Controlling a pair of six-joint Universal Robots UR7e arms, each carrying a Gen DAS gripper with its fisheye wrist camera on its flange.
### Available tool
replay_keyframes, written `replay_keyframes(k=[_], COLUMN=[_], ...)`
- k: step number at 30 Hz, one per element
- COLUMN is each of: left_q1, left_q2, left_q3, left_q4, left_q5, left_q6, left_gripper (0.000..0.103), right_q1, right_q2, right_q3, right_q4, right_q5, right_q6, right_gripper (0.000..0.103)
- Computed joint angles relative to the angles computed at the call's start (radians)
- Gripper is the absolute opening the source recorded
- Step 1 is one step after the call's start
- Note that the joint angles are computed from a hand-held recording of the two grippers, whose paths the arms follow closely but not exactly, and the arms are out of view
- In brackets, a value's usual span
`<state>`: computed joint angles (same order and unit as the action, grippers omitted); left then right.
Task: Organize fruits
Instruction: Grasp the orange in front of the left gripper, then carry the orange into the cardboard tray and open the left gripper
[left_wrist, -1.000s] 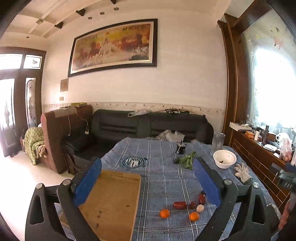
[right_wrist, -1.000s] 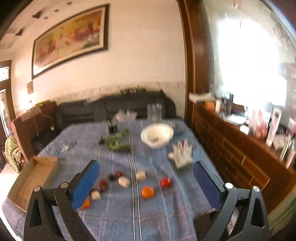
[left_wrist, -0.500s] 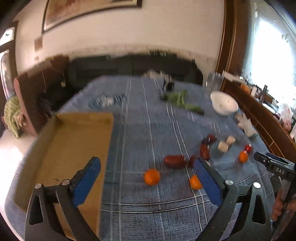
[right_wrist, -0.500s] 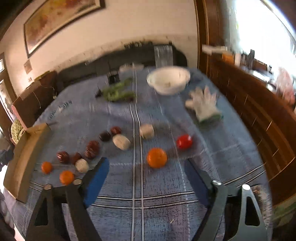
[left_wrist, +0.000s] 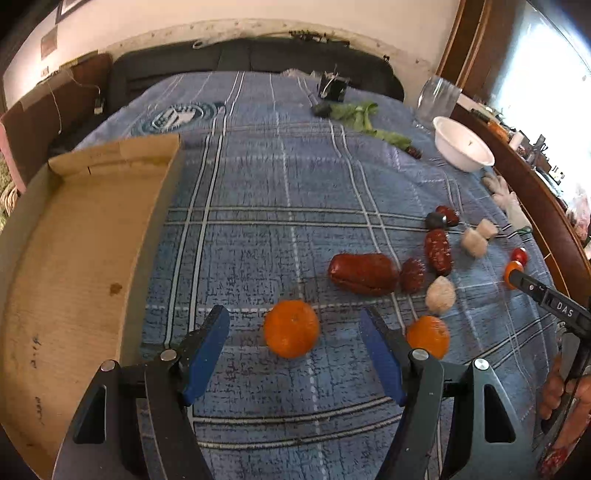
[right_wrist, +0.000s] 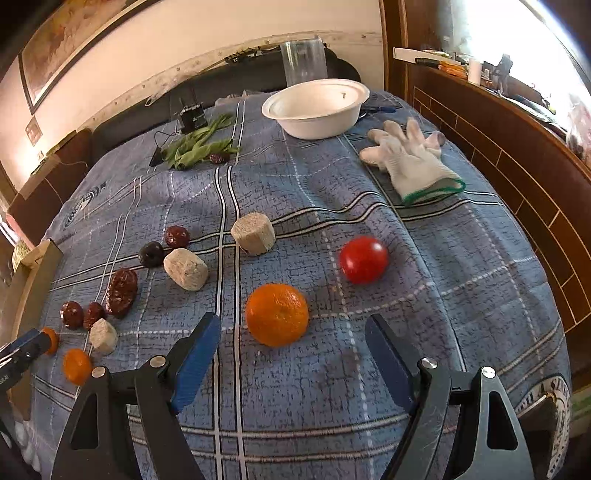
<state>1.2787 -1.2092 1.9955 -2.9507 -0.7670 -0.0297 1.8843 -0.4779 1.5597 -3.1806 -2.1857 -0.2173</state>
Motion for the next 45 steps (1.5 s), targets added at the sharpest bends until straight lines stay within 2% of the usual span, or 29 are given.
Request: replay_keyframes(k=[3, 5, 6, 7, 8, 9, 10, 13, 18, 22, 27, 31, 37, 41, 45], left_q1=[0.004, -0.001, -0.004, -0.009, -0.014, -0.019, -0.023, -0.016, -0.024, -0.046, -0.061, -0.049, 0.028, 0.072, 0.091], left_q2=[0.013, 0.019, 0.024, 0.031, 0.041, 0.048, 0.052, 0.032, -0.019, -0.082, -0.179, -0.267, -0.399, -0.448, -0.461], left_q3=[-0.008, -0.008, -0.006, -0.003, -0.004, -0.005, -0.002, 0.004, 0.037, 0.083, 0.142, 0.195, 0.244, 0.261, 0.272], left_q4=[0.004, 0.002, -0.012, -0.027, -0.037, -0.044, -0.05, -0.039, -0.065, -0.116, -0.153, -0.163, -0.075, -0.042, -0.042], left_q5=[0.009, 0.025, 0.031, 0.049, 0.075, 0.099, 0.109, 0.063, 0.034, 0.043, 0.088, 0.161, 0.218, 0.238, 0.225], left_q6=[0.003, 0.012, 0.021, 0.033, 0.046, 0.063, 0.075, 0.06, 0.05, 0.06, 0.049, 0.029, -0.09, -0.132, -0.14], left_gripper=[0.072, 0.071, 0.066, 0.053, 0.045, 0.028, 0.028, 0.027, 0.027, 0.028, 0.028, 0.028, 0.028, 0.028, 0.028], right_q1=[-0.001, -0.001, 0.001, 0.003, 0.005, 0.007, 0.007, 0.009, 0.027, 0.065, 0.125, 0.184, 0.265, 0.308, 0.338], right_q2=[0.016, 0.026, 0.032, 0.037, 0.041, 0.044, 0.044, 0.036, 0.007, -0.009, -0.001, 0.041, 0.148, 0.229, 0.307], right_q3=[-0.032, -0.049, -0.055, -0.06, -0.063, -0.066, -0.066, -0.057, -0.015, 0.009, 0.007, -0.029, -0.147, -0.234, -0.315], right_q4=[0.034, 0.057, 0.056, 0.05, 0.048, 0.046, 0.046, 0.056, 0.053, 0.058, 0.113, 0.184, 0.354, 0.437, 0.507], right_q5=[-0.006, -0.012, -0.02, -0.028, -0.032, -0.037, -0.034, -0.02, 0.023, 0.079, 0.193, 0.298, 0.47, 0.498, 0.467], right_q6=[-0.004, -0.003, -0.008, -0.015, -0.022, -0.027, -0.031, -0.018, -0.004, -0.015, -0.027, -0.053, -0.091, -0.132, -0.156], right_gripper=[0.077, 0.065, 0.063, 0.057, 0.047, 0.042, 0.037, 0.037, 0.037, 0.037, 0.037, 0.038, 0.038, 0.038, 0.038])
